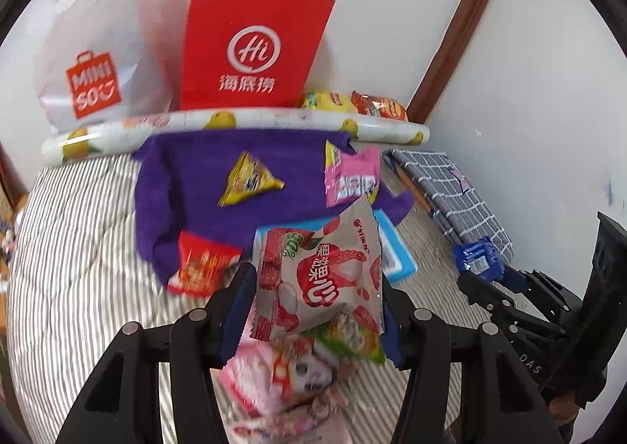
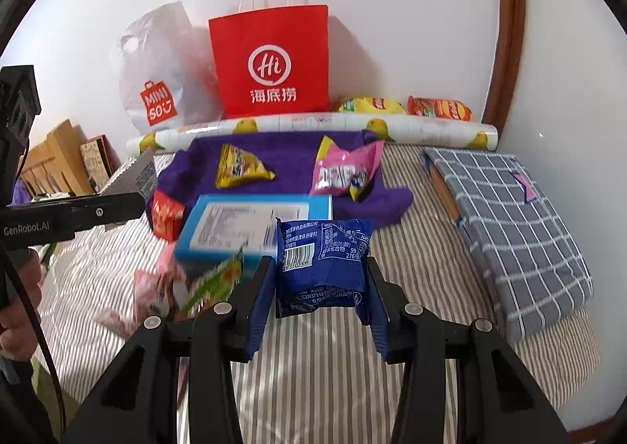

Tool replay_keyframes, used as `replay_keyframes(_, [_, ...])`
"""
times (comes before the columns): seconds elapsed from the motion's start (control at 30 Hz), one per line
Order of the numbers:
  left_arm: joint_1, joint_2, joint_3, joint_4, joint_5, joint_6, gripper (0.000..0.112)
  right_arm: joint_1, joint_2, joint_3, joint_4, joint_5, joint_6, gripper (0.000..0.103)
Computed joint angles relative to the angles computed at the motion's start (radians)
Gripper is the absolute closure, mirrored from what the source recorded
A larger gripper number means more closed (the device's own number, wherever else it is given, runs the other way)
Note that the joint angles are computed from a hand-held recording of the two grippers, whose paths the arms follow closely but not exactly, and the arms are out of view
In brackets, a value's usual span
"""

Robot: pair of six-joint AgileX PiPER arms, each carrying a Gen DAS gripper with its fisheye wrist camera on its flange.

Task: Organize snacks
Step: 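Carry the pink candy bag and blue packet over the purple towel with both grippers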

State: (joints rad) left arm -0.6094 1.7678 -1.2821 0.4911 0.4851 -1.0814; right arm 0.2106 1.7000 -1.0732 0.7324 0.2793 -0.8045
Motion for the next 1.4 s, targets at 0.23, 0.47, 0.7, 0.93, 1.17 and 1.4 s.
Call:
replay_keyframes(0.23, [0.061, 0.092, -0.187, -0.11, 0.038, 0.19, 0.058, 0.018, 0.141, -0.233, -0.181, 0.058, 0.212, 0.059])
replay_keyframes(0.47, [0.132, 0.185, -0.341, -0.223, 0.073, 0.329, 0.058, 0.04, 0.29, -0.47, -0.312, 0.115, 0.366, 0.059])
replay_keyframes(0.7, [0.186, 0.287, -0.499, -0.237, 0.13, 0.363, 0.058, 0.048, 0.456, -0.744, -0.402, 0.211, 0.462, 0.059])
replay_keyframes(0.93, [0.229, 0.364, -0.576, -0.293, 0.14, 0.404, 0.058, 0.064, 0.642, -1.059, -0.453, 0.336, 0.476, 0.059])
replay_keyframes(1.17, [0.247, 0.43, -0.653, -0.3, 0.209, 0.414, 0.058, 0.07, 0.817, -1.354, -0.469, 0.466, 0.508, 0.059])
replay_keyframes(1.4, [0.238, 0.483, -0.782, -0.253, 0.306, 0.443, 0.058, 0.073, 0.979, -1.66, -0.482, 0.615, 0.543, 0.059])
